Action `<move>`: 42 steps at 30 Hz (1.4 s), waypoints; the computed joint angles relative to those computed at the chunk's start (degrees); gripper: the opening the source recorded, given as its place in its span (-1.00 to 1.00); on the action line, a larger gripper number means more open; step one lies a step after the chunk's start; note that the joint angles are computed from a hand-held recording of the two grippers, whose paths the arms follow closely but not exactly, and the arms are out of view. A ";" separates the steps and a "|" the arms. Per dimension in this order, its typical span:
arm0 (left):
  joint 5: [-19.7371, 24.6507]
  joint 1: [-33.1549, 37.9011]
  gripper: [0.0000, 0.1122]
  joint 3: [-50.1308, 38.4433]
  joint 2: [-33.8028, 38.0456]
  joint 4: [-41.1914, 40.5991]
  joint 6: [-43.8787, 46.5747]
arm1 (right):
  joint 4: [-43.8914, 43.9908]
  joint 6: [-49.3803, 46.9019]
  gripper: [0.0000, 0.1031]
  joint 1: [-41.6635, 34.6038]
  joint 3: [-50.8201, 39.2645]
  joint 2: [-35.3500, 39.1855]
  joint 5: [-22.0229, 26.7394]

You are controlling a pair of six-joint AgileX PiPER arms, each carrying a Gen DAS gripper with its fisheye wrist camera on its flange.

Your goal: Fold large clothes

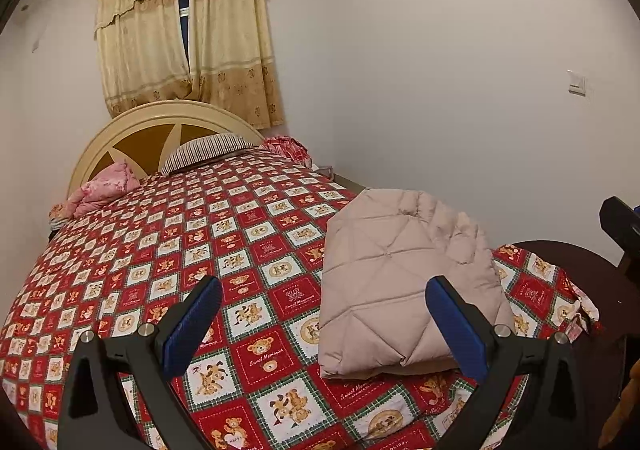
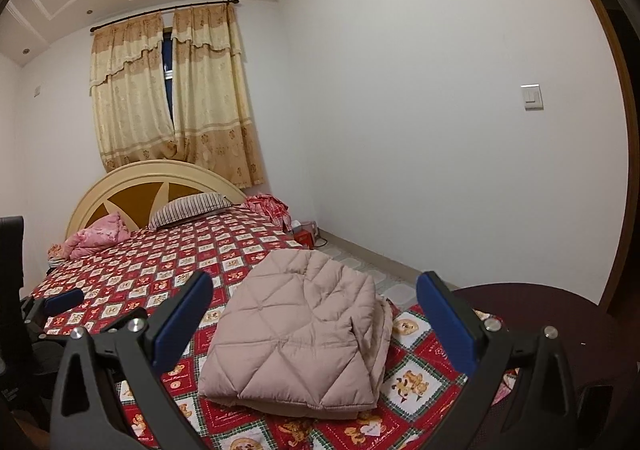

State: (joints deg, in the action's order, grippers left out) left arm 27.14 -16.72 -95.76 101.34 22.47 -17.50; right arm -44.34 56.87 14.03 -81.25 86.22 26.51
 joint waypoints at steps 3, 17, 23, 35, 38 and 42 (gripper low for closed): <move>0.21 0.08 0.82 -0.38 0.19 -0.40 0.43 | -0.25 0.21 1.00 -0.15 0.56 -0.27 -0.48; 0.66 -0.03 0.82 -0.49 0.23 -0.21 0.12 | 1.39 -1.69 1.00 -1.21 0.85 -0.21 -1.41; 0.70 -0.09 0.82 -0.43 0.24 -0.21 -0.05 | 2.30 -2.46 1.00 -1.44 0.64 -0.10 -1.53; 0.73 0.14 0.82 -1.17 1.08 2.33 -2.59 | 1.43 -1.84 1.00 -1.32 0.92 -0.18 -1.37; 0.88 -0.16 0.82 -1.33 1.50 5.93 -5.76 | 1.16 -1.36 1.00 -1.28 1.03 -0.03 -1.25; 1.64 0.25 0.82 -2.41 2.08 3.05 -3.25 | 1.31 -1.32 1.00 -1.14 0.99 0.00 -0.96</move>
